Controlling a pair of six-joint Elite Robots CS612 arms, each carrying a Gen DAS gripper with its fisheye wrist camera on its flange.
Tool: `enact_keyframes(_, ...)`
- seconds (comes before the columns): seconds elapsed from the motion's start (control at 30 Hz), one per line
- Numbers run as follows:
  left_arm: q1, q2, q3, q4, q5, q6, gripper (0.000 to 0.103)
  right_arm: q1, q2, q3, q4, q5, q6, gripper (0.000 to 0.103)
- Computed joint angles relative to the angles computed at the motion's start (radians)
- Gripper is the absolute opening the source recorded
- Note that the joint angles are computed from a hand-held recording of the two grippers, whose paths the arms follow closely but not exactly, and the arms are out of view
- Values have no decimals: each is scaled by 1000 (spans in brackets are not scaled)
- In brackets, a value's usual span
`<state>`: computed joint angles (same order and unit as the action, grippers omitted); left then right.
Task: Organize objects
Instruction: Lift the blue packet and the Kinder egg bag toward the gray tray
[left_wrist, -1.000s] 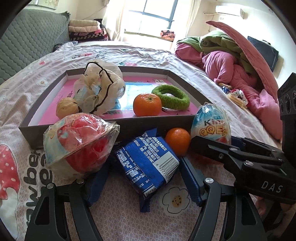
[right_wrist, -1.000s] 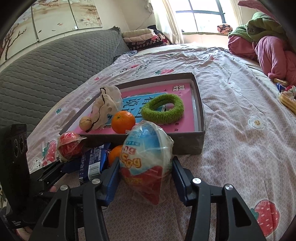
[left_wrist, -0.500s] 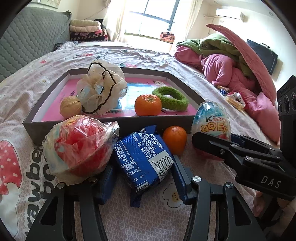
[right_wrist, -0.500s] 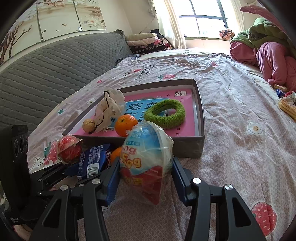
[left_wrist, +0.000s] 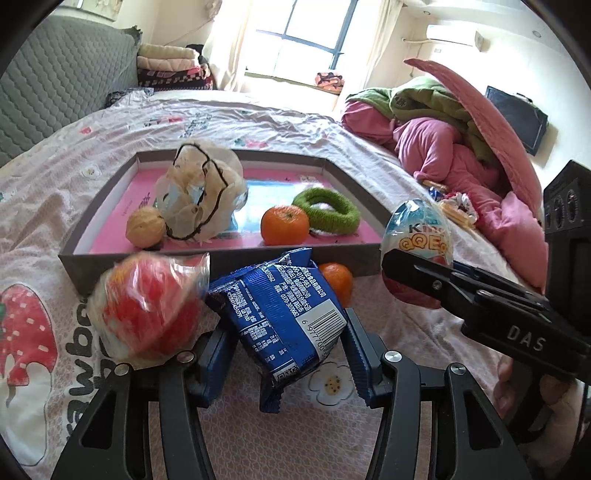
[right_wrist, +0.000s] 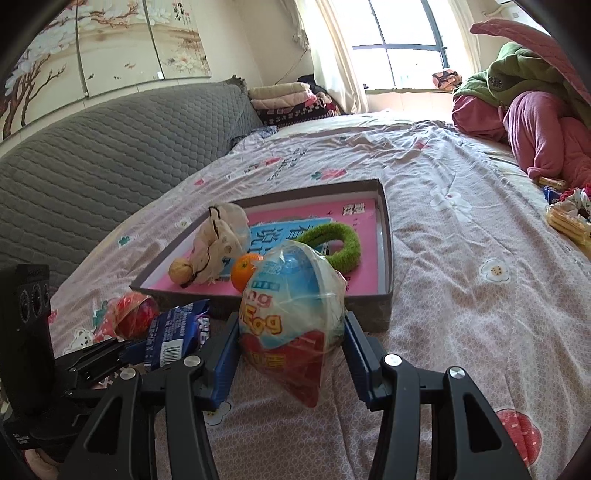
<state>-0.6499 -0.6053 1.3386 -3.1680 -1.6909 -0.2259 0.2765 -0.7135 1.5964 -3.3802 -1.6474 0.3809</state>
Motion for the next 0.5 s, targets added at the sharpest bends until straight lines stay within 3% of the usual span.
enact_keyframes(0.5, -5, -46, 53, -78, 22, -1, 57, 6, -7, 11, -48, -42, -18, 52)
